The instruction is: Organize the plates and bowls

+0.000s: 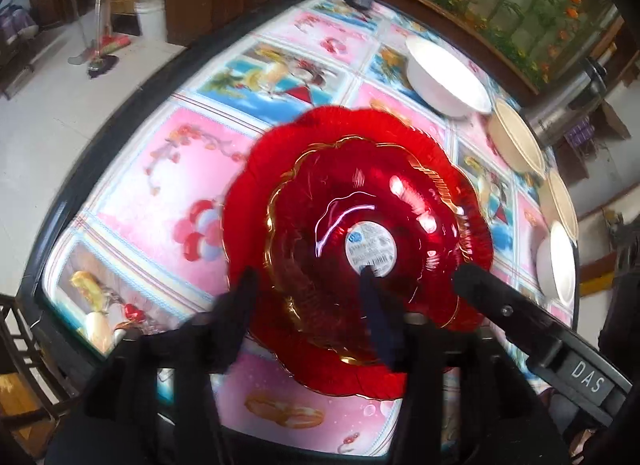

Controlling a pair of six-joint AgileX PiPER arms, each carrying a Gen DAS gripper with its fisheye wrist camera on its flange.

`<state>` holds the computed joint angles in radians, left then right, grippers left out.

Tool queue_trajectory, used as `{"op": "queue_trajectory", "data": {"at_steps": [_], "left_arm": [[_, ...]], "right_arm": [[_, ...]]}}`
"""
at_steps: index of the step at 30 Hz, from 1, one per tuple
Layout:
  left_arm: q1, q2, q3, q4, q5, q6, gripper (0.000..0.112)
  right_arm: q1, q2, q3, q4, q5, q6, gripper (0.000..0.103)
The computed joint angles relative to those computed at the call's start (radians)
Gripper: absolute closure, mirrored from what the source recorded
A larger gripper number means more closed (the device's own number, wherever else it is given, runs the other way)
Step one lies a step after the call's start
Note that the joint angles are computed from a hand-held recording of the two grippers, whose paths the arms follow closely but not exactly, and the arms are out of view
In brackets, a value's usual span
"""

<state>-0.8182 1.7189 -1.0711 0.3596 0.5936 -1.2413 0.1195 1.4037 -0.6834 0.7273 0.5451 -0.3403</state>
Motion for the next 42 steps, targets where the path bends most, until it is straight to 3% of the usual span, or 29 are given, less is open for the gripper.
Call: {"op": "queue_trajectory", "data": {"at_steps": [12, 15, 17, 21, 23, 27, 32, 37, 42], "left_arm": [[-0.066, -0.050, 0.010, 0.173, 0.038, -0.208, 0.047], [-0.112, -0.046, -0.013, 0.271, 0.071, -0.295, 0.046], [-0.138, -0.041, -0.024, 0.333, 0.086, -0.352, 0.035], [-0.197, -0.001, -0.080, 0.444, 0.129, -0.427, 0.033], [-0.210, 0.028, -0.118, 0.438, 0.118, -0.398, 0.031], [-0.236, 0.107, -0.223, 0.402, 0.107, -0.309, 0.031], [-0.255, 0.201, -0.368, 0.292, 0.100, -0.164, 0.031], [-0.266, 0.326, -0.572, 0.164, 0.133, -0.014, 0.031], [-0.273, 0.489, -0.841, 0.027, 0.214, 0.151, 0.031]], "right_arm": [[-0.123, -0.081, 0.067, 0.169, 0.053, -0.182, 0.033], [-0.198, -0.104, 0.100, 0.274, 0.090, -0.297, 0.032], [-0.250, -0.130, 0.127, 0.324, 0.105, -0.354, 0.029], [-0.377, -0.211, 0.191, 0.392, 0.129, -0.450, 0.022], [-0.439, -0.236, 0.206, 0.402, 0.156, -0.489, 0.016], [-0.612, -0.278, 0.226, 0.386, 0.252, -0.575, 0.016], [-0.970, -0.271, 0.224, 0.362, 0.470, -0.729, 0.015], [-1.265, -0.161, 0.152, 0.332, 0.622, -0.825, 0.015], [-1.425, -0.019, 0.054, 0.317, 0.661, -0.843, 0.014]]}}
